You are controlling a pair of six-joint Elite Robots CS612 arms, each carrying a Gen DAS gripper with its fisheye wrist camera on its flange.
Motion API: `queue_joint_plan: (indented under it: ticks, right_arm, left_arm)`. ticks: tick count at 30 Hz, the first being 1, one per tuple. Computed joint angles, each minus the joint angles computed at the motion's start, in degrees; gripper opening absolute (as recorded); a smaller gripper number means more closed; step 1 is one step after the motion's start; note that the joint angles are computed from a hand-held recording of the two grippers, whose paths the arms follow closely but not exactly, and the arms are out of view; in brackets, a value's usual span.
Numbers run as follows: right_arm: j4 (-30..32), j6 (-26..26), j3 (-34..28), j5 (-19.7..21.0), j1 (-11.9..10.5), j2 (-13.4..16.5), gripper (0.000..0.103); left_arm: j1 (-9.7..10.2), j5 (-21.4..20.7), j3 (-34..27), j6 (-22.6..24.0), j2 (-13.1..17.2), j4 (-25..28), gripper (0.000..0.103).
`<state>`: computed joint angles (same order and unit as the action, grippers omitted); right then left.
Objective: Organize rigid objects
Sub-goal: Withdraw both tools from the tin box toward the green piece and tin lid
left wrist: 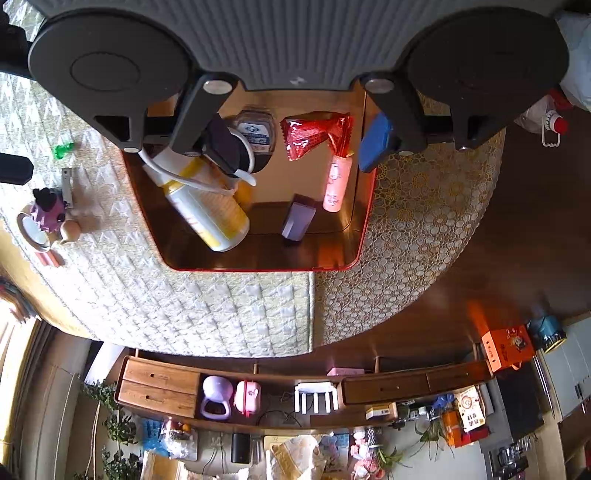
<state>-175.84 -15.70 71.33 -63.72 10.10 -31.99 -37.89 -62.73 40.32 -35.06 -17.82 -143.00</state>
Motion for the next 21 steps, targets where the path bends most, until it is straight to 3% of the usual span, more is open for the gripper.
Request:
queue_joint_plan:
  ticks: [8,14,21]
  right_arm:
    - [-6.2,4.3,5.1,-0.7,-1.5,-2.4,0.097]
    - [-9.6,6.6,9.0,-1.6,-3.4,-4.2,0.103]
    - [-10.4,6.8,12.1,-4.3,-5.8,-5.6,0.103]
  left_arm:
    - [-1.96,4.0,2.7,2.1,-1.5,-5.4,0.079]
    - [-3.2,2.6,2.1,4.4,-1.2,-8.4,0.082]
    - [-4.32,0.5,-3.6,6.5,1.6,-8.3,0.084]
